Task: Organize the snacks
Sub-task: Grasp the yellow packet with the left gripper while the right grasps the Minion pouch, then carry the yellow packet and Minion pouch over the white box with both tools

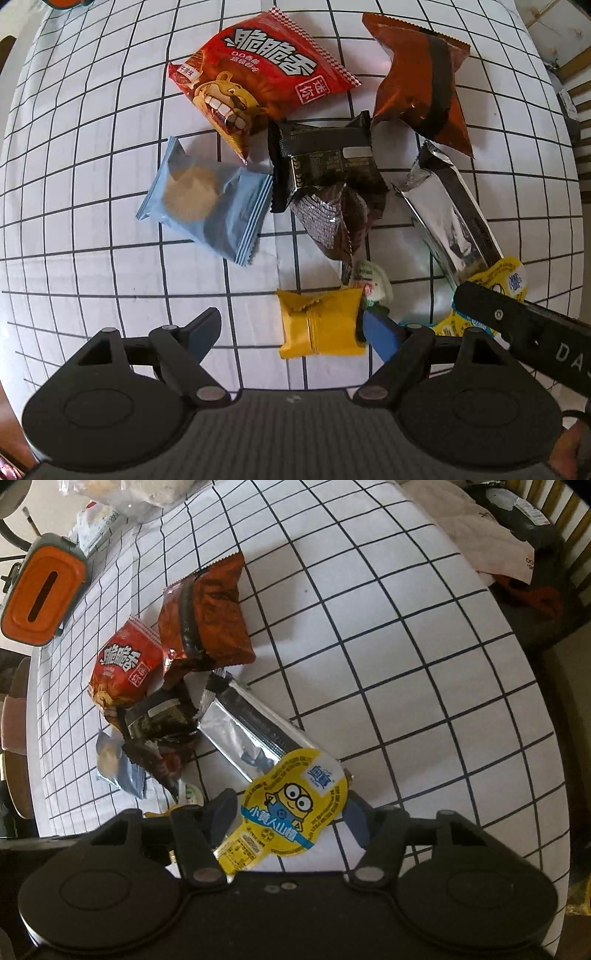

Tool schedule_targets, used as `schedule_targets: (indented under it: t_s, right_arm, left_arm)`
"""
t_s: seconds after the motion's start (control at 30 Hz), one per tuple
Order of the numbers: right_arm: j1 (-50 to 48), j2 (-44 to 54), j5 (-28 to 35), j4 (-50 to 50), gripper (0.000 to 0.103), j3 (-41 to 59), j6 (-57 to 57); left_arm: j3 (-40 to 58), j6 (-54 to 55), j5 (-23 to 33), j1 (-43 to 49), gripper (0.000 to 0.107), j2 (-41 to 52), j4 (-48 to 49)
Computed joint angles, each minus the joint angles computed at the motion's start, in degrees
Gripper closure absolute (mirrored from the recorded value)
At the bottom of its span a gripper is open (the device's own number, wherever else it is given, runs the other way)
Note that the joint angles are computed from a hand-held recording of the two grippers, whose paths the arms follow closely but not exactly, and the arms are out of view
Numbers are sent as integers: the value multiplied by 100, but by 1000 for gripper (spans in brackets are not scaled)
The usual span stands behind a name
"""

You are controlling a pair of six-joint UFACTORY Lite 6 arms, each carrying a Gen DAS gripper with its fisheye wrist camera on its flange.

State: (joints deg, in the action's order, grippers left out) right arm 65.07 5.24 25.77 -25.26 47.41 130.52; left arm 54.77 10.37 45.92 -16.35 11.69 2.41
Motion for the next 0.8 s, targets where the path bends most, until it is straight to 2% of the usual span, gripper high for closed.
schedule_targets:
  t_s: [0.1,0.2,0.27,0.33,0.43,0.7,0.8]
  right_arm:
    - [-28,20,-71,21,46,-24,-47]
    - [-51,14,-210,-38,49,-98,42]
    - [-55,12,-268,-75,51,-124,63]
    - [-47,-1,-258,-121,54,-127,87]
    - [-19,-38,-281,-301,62,-161,243]
    - [229,-205,-136,-1185,78,-301,1105]
    - [358,-310,-91,-1572,89,-376,1499]
  left_arm:
    - [67,-87,-68,32,25,161,18]
    - [156,79,-70,162,32,340,-173]
    - [183,150,-56,182,41,423,-228]
    - [185,80,-57,171,55,488,-188]
    - [46,75,-163,131,64,386,-144]
    - [-78,95,-228,427,66,163,-100]
    - [-45,231,-275,635,66,184,-220]
